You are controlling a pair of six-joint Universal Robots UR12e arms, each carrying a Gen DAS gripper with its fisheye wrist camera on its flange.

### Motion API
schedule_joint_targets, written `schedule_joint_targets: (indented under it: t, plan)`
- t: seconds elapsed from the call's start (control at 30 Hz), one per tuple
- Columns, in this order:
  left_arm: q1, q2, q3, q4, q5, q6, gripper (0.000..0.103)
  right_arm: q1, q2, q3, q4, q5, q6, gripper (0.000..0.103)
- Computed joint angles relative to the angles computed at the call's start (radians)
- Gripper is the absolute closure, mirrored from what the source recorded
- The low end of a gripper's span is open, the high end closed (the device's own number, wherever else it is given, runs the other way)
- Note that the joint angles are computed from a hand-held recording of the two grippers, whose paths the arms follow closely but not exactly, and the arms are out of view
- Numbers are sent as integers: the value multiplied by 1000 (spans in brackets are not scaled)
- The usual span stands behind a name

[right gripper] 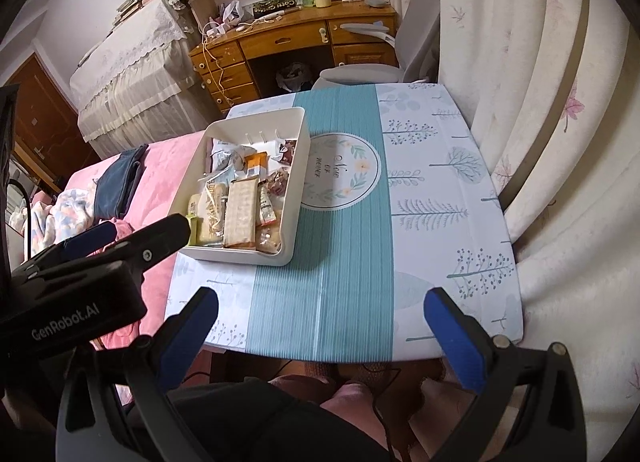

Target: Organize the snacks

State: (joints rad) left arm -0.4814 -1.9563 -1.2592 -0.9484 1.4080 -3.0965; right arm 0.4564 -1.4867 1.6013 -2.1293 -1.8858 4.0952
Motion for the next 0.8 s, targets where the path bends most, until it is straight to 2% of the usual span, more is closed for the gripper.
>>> schedule_joint_targets:
  t: [0.37,0.8]
  plan:
    - [-3,-8,6,1,-4,2,1,-6,5,-5,11,6,-5,0]
    - [-25,-64,83,-15,-5,12,1,-33,-8,11,5,9,-1,0]
